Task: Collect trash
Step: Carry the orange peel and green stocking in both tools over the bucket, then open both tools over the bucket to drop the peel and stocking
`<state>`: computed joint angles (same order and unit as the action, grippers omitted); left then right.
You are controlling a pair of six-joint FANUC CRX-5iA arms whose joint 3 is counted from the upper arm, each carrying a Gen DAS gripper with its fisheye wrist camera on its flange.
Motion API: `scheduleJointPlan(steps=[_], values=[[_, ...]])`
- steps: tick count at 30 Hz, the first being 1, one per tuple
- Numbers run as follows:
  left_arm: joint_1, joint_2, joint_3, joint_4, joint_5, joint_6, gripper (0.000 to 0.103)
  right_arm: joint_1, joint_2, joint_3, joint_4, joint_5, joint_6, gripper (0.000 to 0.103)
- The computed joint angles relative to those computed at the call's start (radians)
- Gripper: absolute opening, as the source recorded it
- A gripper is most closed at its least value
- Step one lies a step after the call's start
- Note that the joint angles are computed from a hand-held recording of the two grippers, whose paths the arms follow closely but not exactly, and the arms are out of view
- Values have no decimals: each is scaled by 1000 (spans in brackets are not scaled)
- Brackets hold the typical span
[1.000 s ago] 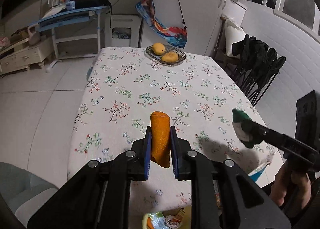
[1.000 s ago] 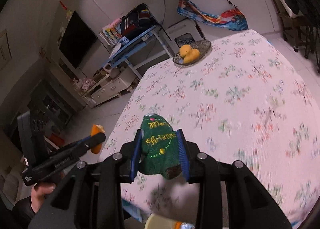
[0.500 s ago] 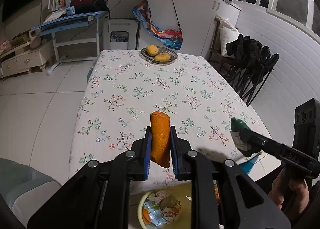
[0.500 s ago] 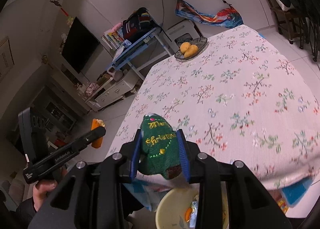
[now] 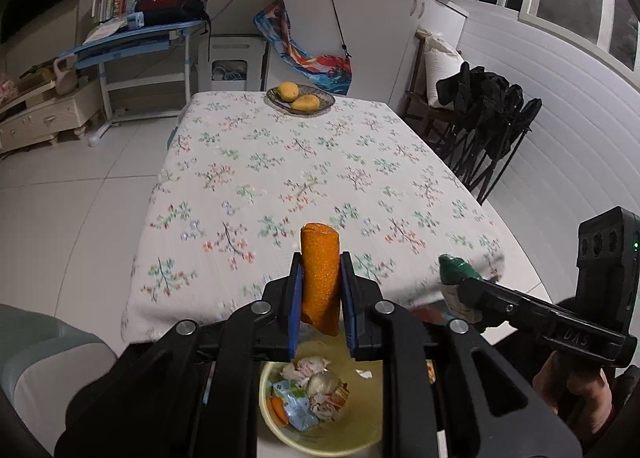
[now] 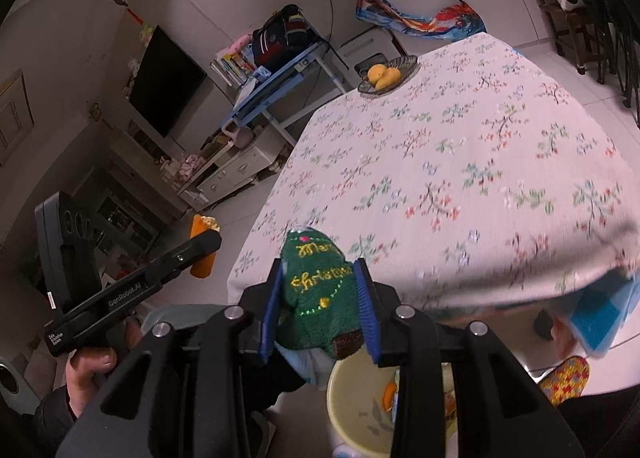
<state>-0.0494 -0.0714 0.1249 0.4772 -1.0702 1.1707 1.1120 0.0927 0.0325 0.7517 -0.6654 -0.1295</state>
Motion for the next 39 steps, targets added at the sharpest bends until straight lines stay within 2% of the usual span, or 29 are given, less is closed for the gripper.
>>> scheduleJointPlan(steps=[7, 16, 25, 34, 37, 39], values=[[1, -55, -75, 8, -27, -14, 17, 36, -6, -5, -26, -18, -10, 35], [16, -109, -180, 12, -80, -27, 17, 70, 30, 69, -176, -94, 92, 36], [9, -114, -221, -8, -112, -11, 17, 78, 51, 109, -270, -156, 125, 36], [1, -108, -217, -33, -127, 3, 17, 83, 62, 132, -301, -191, 146, 40], [-2, -103, -213, -36, -133, 3, 22, 85, 62, 133, -296, -195, 139, 42], [-9, -103, -209, -47, -132, 5, 33, 86, 63, 134, -294, -196, 134, 43]])
